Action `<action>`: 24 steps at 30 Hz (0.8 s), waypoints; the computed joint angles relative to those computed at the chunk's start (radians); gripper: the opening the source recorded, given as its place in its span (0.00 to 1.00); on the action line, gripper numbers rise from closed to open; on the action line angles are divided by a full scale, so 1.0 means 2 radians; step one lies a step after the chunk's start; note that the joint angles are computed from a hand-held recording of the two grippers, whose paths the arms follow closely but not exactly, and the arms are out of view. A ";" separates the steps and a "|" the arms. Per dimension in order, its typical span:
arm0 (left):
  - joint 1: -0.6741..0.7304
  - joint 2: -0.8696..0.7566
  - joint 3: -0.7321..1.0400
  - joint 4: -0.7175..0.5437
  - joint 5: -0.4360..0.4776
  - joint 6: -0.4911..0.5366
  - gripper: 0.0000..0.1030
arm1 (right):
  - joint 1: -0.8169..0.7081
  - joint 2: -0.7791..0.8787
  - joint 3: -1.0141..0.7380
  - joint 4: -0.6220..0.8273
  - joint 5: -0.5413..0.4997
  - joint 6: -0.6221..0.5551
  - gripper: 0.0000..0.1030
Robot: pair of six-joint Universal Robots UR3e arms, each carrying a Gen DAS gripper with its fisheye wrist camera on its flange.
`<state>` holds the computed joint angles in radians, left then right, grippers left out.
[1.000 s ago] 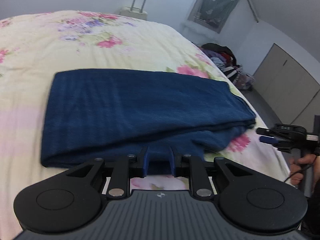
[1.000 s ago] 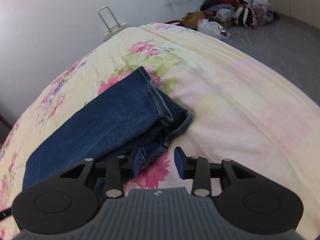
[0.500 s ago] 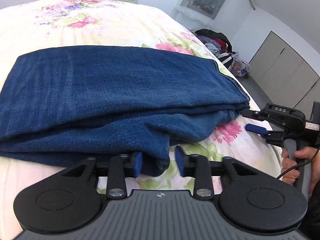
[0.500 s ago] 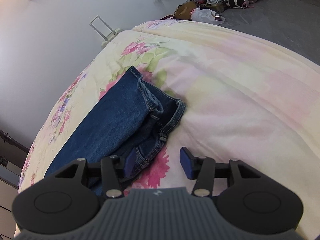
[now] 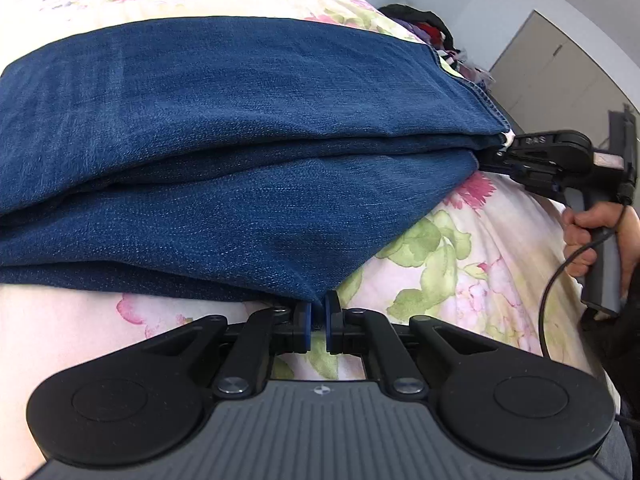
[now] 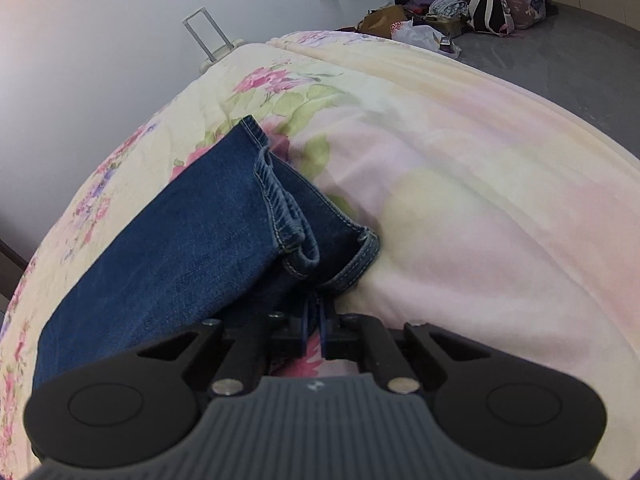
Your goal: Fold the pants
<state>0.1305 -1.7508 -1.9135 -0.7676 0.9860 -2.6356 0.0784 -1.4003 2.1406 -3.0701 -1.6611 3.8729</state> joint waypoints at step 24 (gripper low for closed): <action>0.101 0.037 0.084 -0.051 -0.079 -0.016 0.06 | -0.006 -0.063 0.106 -0.121 0.086 0.170 0.70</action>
